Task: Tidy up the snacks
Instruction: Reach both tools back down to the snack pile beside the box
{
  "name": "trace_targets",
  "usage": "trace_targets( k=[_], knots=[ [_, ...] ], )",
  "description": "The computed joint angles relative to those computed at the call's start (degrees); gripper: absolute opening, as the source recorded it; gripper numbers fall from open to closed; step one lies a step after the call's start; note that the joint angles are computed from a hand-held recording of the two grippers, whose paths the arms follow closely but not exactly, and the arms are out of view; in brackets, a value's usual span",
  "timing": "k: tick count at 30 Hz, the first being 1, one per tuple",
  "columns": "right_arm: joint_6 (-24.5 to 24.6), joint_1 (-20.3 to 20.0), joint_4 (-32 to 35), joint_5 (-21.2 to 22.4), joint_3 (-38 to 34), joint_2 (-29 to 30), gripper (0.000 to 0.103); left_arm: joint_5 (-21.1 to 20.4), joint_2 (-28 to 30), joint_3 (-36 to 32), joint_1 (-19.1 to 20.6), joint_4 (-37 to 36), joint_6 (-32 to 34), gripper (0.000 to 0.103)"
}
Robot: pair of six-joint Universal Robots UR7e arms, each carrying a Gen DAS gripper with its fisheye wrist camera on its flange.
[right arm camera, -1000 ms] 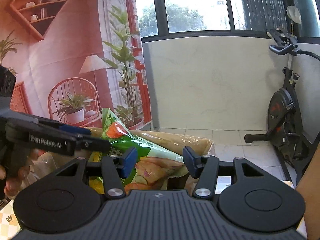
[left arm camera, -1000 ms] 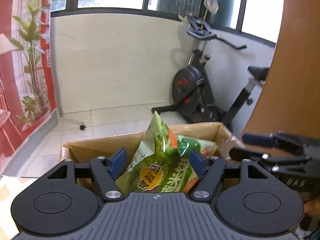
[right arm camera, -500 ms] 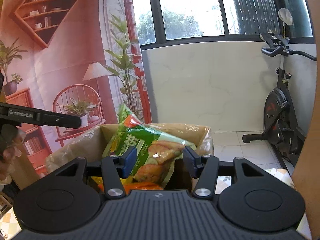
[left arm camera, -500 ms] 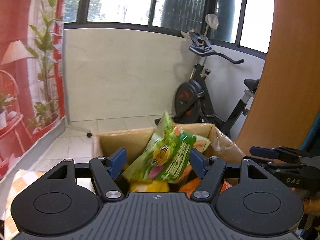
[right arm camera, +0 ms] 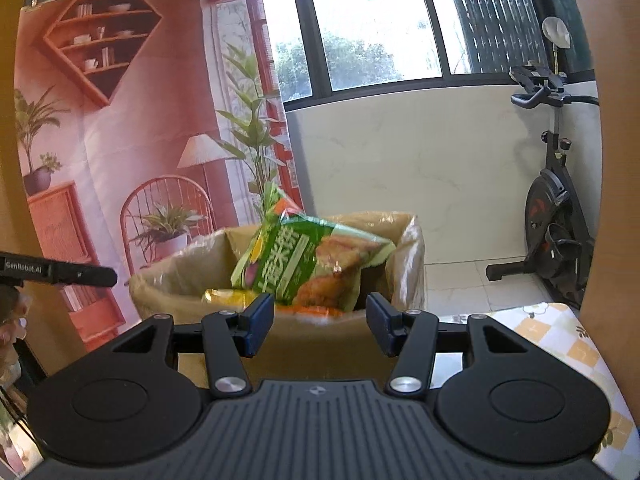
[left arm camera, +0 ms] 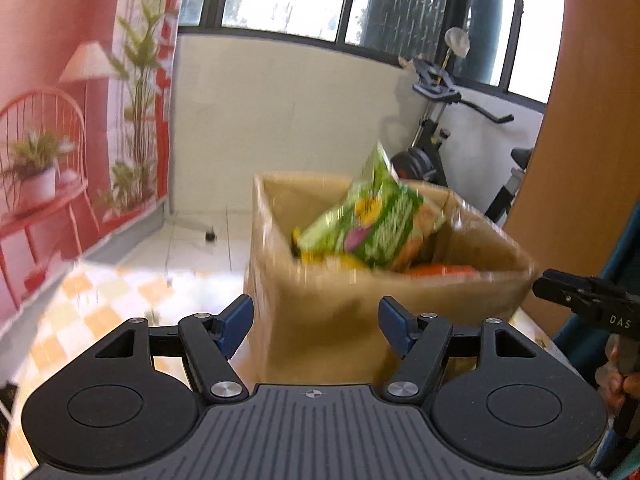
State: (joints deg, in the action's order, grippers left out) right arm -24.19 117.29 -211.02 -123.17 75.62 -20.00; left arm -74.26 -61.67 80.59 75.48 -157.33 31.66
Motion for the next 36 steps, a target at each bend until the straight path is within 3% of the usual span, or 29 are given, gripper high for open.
trace_targets(
  k=[11, 25, 36],
  knots=[
    [1.82, -0.87, -0.27, -3.43, 6.90, 0.45, 0.056, 1.34, -1.44, 7.18, 2.53, -2.15, -4.83, 0.072],
    [7.53, -2.83, 2.55, -8.59, 13.91, -0.18, 0.055, 0.93, -1.73, 9.47, 3.30, 2.44, -9.52, 0.070],
    [10.23, -3.19, 4.50, -9.08, 15.98, -0.43, 0.055, 2.99, -1.96, 10.41, 3.05, 4.24, -10.08, 0.070]
  ],
)
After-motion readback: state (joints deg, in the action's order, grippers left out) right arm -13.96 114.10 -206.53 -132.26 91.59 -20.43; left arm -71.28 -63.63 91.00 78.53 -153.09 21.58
